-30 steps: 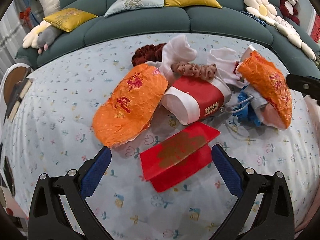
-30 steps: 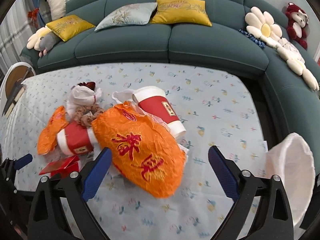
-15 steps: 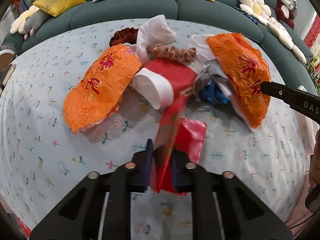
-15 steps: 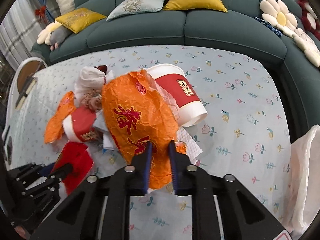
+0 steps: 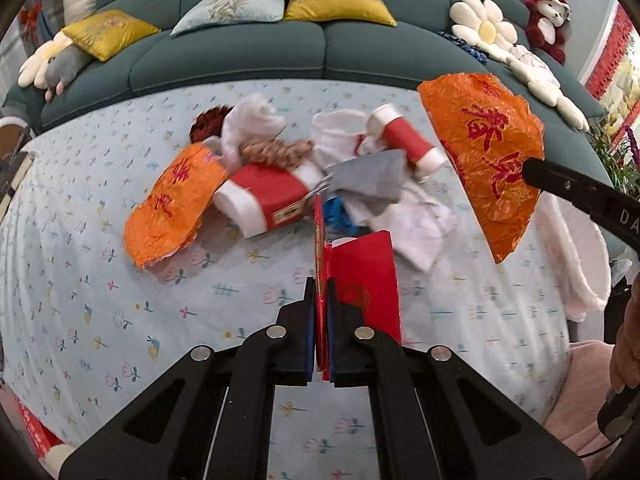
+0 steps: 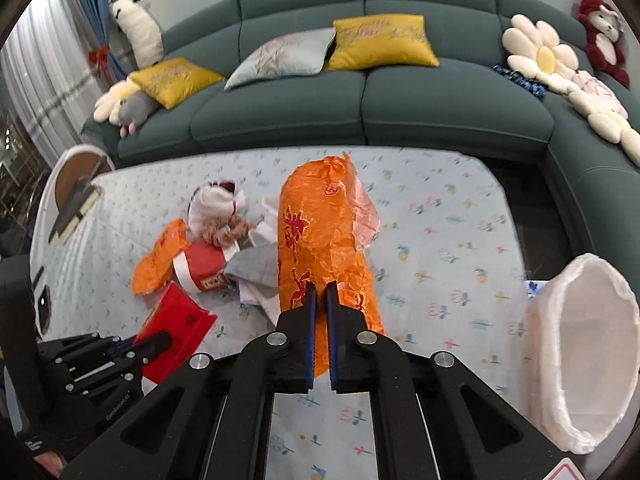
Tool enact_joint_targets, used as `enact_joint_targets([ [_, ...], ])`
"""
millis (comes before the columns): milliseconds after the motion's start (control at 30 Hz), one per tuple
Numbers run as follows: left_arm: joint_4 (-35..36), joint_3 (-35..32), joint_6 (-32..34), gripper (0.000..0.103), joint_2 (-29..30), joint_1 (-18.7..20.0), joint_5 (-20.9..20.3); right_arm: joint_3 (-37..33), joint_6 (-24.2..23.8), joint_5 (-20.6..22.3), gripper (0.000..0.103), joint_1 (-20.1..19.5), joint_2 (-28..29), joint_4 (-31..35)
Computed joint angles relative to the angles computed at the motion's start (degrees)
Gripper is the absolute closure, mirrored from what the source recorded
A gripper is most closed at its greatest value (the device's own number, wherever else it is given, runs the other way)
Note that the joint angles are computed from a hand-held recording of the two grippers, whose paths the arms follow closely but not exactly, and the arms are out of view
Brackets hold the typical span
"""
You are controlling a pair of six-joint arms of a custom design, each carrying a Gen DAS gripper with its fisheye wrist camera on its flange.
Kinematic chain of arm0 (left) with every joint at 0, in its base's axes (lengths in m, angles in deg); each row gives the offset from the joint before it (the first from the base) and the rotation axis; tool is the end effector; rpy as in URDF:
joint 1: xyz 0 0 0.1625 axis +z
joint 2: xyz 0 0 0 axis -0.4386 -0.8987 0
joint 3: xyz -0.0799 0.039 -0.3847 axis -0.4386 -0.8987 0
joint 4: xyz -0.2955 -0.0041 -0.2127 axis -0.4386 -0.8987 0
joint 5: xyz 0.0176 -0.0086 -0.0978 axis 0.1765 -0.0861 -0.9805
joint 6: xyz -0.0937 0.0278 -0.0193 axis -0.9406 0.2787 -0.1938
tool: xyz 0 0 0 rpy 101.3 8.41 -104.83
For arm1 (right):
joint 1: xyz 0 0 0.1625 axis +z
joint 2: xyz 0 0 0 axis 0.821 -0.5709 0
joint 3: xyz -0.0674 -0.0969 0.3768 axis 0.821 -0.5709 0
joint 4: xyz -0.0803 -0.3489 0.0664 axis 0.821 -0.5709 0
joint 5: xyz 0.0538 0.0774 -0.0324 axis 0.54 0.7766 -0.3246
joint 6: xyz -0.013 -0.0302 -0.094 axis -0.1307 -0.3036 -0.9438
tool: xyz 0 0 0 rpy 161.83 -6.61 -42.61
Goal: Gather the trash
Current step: 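Carry both items over the bin and open both tools to drop them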
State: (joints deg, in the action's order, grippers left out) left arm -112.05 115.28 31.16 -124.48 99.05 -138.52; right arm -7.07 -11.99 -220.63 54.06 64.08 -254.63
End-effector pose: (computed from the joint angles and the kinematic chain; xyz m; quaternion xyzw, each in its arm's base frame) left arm -0.0212 -0.7083 0.2405 0.2604 0.9111 -0.1572 0.2780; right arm 0.3071 -0.6867 -0.0192 0.0494 -0.8857 0.3396 0.3128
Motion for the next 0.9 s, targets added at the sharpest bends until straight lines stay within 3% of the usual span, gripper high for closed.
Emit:
enact_joint_targets([
  [467,-2.5,6.5,-1.0,0.099,-1.6,-8.5,-2.9,22.8,0.4,-3.7,0.098,0.5,-13.6,-20.4],
  [900,-4.5,10.3,-1.3,0.099,1.2,-16.3,-7.0,42.4,4.0,-7.9,0.098,-2.6,-24.3,-36.0],
])
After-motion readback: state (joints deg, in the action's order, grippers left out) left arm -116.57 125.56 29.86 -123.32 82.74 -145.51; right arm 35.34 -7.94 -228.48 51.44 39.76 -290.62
